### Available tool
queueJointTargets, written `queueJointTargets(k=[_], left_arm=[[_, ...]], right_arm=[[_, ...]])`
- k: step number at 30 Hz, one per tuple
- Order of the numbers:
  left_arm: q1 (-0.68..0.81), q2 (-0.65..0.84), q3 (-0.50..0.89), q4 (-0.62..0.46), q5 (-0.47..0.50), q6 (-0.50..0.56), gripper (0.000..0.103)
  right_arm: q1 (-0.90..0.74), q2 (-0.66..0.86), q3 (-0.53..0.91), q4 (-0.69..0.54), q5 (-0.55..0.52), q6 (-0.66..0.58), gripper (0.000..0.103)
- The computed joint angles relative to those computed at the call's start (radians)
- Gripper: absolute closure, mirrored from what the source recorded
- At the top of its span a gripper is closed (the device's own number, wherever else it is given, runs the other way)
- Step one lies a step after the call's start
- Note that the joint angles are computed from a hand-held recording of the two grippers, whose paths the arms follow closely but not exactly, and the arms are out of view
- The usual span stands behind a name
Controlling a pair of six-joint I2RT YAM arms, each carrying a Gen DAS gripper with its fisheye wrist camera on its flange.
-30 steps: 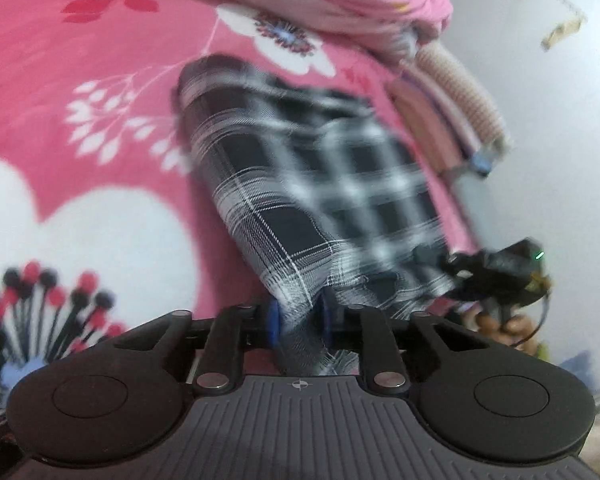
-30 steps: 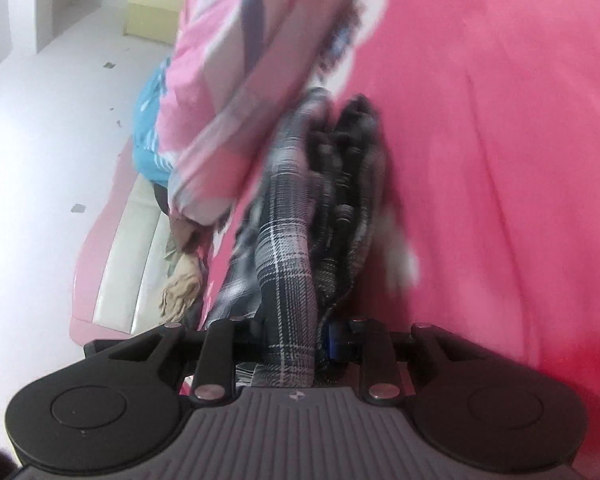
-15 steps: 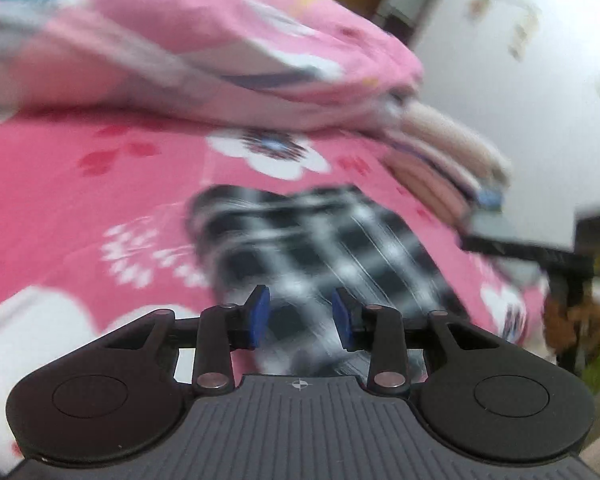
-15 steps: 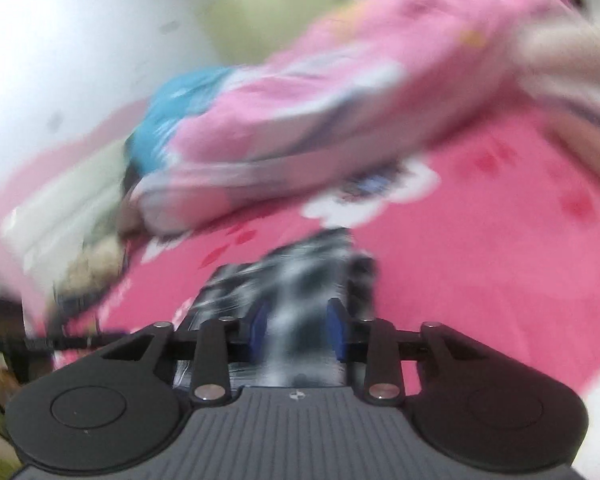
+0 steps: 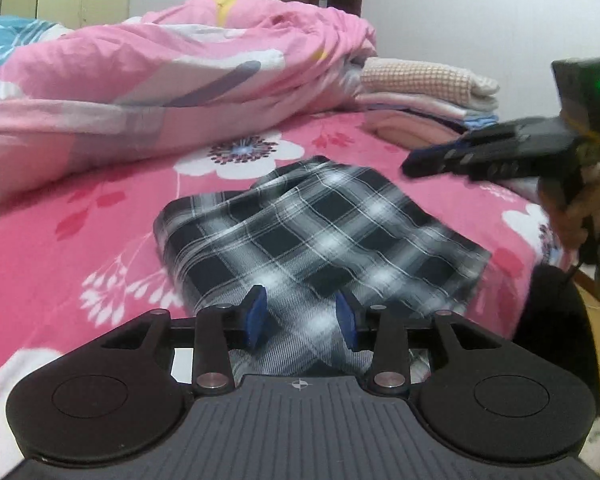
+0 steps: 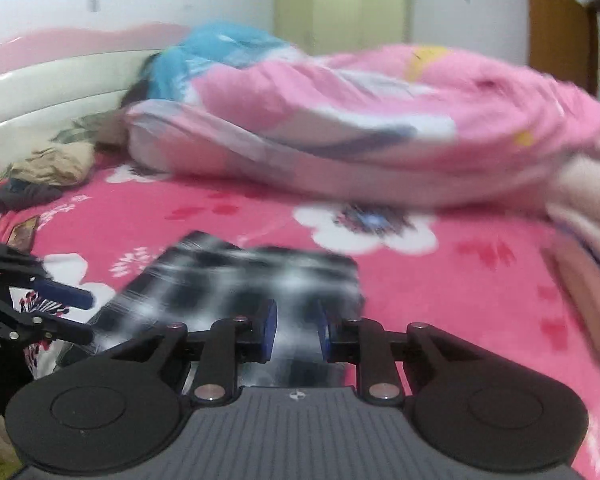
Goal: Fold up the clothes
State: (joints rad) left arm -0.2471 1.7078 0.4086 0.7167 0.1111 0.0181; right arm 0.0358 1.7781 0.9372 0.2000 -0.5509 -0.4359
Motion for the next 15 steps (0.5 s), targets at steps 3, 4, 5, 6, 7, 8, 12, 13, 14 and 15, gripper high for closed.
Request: queueJointTargets(k=[3, 4, 5, 6, 7, 8, 12, 13, 14, 15], left_arm=[[0.007, 0.098, 0.018, 0.035, 0.002, -0.027, 0.065], [0.013, 0.103, 0.003, 0.06, 0.009, -0.041, 0.065], [0.018, 0.103, -0.003, 0.074, 0.018, -0.047, 0.064], [0.024, 0.102, -0.008, 0.08, 0.031, -0.05, 0.063], [0.031, 0.111, -0.009, 0.093, 0.043, -0.055, 0.062], [0.038, 0.121, -0.011, 0.107, 0.054, -0.06, 0.062], [0.053, 0.158, -0.036, 0.195, 0.079, -0.07, 0.062], [0.052, 0.173, -0.045, 0.228, 0.078, -0.073, 0.062], [0.05, 0.188, -0.049, 0.255, 0.078, -0.076, 0.062], [0.046, 0.203, -0.053, 0.28, 0.07, -0.081, 0.062]], right_arm=[[0.032, 0.192, 0.126, -0.082, 0.12, -0.014, 0.08], [0.023, 0.206, 0.167, -0.134, 0.109, 0.006, 0.08], [0.014, 0.203, 0.202, -0.186, 0.093, 0.034, 0.08], [0.022, 0.177, 0.215, -0.208, 0.12, 0.043, 0.08], [0.034, 0.148, 0.21, -0.192, 0.134, 0.042, 0.08], [0.045, 0.134, 0.223, -0.195, 0.115, 0.042, 0.08], [0.09, 0.2, 0.35, -0.235, 0.053, 0.042, 0.08], [0.104, 0.258, 0.402, -0.248, 0.101, 0.039, 0.081], [0.114, 0.319, 0.448, -0.256, 0.172, 0.037, 0.081], [0.123, 0.38, 0.496, -0.264, 0.247, 0.037, 0.073]])
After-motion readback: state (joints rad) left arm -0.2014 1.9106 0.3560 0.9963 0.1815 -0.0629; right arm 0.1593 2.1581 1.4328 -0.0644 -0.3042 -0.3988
